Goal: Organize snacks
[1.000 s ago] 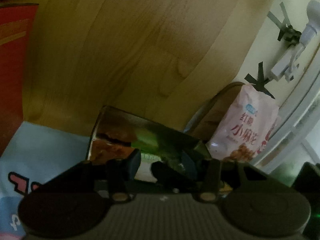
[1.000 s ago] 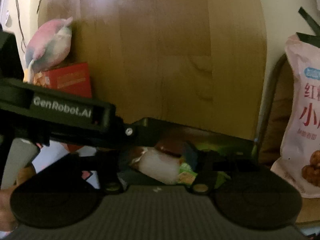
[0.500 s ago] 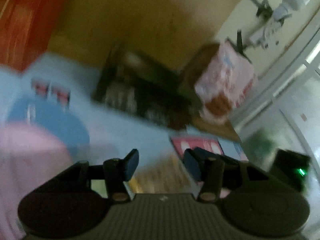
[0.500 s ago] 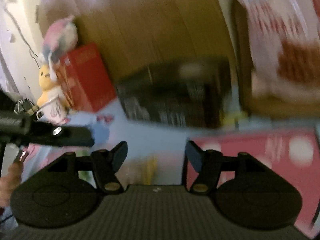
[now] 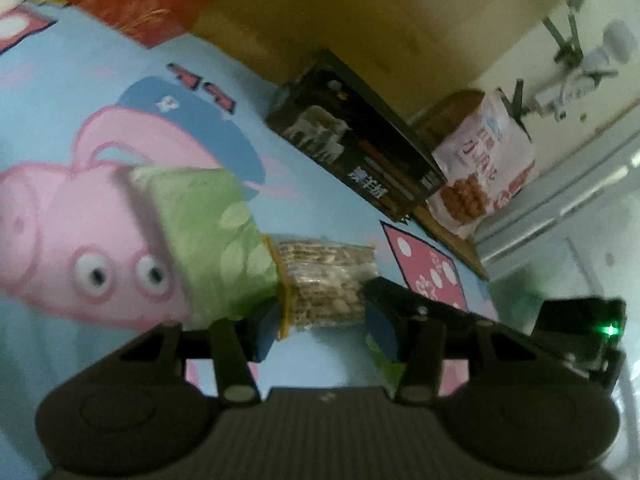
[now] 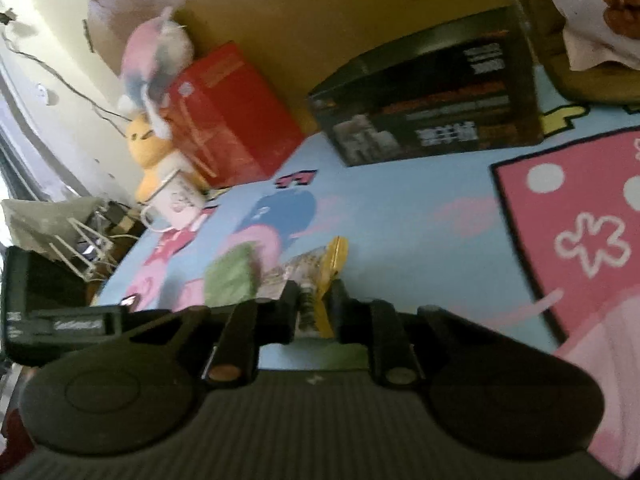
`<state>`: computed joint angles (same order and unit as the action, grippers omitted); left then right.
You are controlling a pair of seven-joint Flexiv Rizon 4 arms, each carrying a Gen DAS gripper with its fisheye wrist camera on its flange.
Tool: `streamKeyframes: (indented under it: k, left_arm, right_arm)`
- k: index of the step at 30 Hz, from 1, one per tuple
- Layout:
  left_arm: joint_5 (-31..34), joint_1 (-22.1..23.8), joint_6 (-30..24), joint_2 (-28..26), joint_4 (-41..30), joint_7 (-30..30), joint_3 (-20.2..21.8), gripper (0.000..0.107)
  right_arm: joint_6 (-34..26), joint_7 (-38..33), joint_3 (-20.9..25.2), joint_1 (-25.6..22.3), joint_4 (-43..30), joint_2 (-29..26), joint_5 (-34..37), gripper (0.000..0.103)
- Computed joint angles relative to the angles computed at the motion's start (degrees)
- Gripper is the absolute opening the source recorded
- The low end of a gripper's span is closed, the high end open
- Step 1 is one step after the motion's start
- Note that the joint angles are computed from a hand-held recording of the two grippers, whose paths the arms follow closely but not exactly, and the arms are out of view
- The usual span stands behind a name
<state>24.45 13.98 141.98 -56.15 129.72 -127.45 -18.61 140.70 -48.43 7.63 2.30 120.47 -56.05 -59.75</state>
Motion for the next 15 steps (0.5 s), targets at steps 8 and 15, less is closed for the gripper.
streamKeyframes:
  k: [8, 15]
  left_arm:
    - [1.65, -1.17, 12.51, -3.66, 4.57, -0.85, 3.20, 0.055]
    - [-2.50, -4.69, 27.35, -6.51, 11.93, 0.21, 8.23, 0.056]
  right_arm:
    - [6.01, -1.45, 1.08, -1.04, 7.74, 2.03, -2.24, 0.015]
    - [5.80, -3.94, 1.05, 2.65, 10.30, 2.59, -3.27, 0.014]
